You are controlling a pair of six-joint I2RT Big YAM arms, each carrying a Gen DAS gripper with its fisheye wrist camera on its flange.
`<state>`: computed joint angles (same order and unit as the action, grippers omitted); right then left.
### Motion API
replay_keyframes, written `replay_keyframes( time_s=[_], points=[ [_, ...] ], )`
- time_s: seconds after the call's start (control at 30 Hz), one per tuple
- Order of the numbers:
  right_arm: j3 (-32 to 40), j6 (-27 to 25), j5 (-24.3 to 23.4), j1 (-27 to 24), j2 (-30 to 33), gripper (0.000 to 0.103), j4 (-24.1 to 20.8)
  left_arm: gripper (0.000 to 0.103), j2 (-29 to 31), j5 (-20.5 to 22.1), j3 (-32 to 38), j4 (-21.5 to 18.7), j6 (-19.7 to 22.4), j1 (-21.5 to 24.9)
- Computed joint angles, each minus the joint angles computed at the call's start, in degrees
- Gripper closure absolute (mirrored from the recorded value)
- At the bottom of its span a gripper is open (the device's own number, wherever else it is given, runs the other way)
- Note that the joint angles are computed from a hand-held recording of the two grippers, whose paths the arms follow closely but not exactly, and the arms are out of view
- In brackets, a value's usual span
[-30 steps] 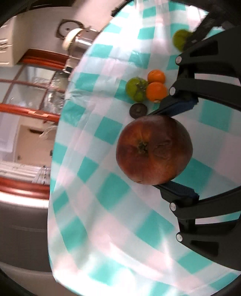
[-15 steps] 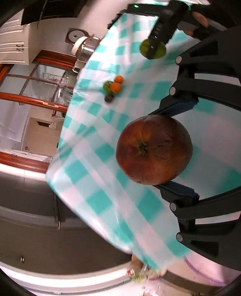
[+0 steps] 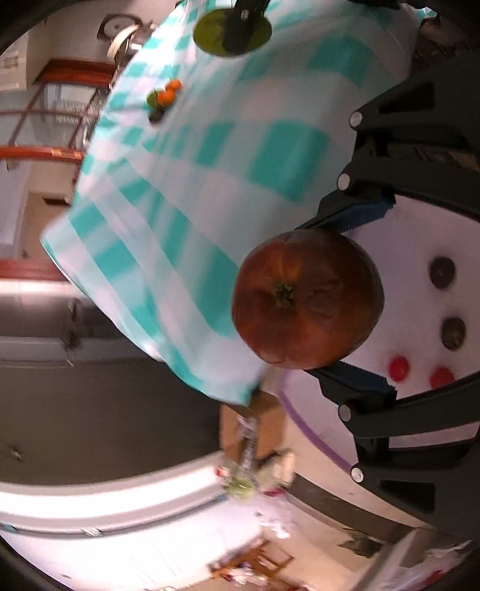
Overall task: Organize fruits
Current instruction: 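Carry the red apple and green tomato in both tools over the white box, then open both tools to drop the apple and green tomato into the box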
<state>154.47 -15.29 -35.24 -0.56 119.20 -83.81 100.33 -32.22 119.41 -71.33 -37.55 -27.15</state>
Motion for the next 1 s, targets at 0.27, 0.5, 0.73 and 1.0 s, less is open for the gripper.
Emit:
replay_keyframes(
  time_s=[0.27,0.5,0.73,1.0],
  points=[
    [-24.4,-19.2,0.0,8.1,-13.7,0.042,2.2,0.039,-4.3,0.9,-10.0,-2.6,-3.8,3.6],
    [-35.2,-32.3,10.9,15.2,-15.7,0.042,-5.1,0.039,0.2,6.8,-8.9,-7.2,-1.2,6.9],
    [-43.0,-39.6,20.9,20.3,-17.2,0.042,-3.7,0.039,6.9,13.3,-5.1,-9.9,3.0,8.9],
    [-49.0,-43.3,28.1,23.8,-18.5,0.042,-2.2,0.039,7.7,20.5,-8.0,-8.1,2.5,11.4]
  ],
)
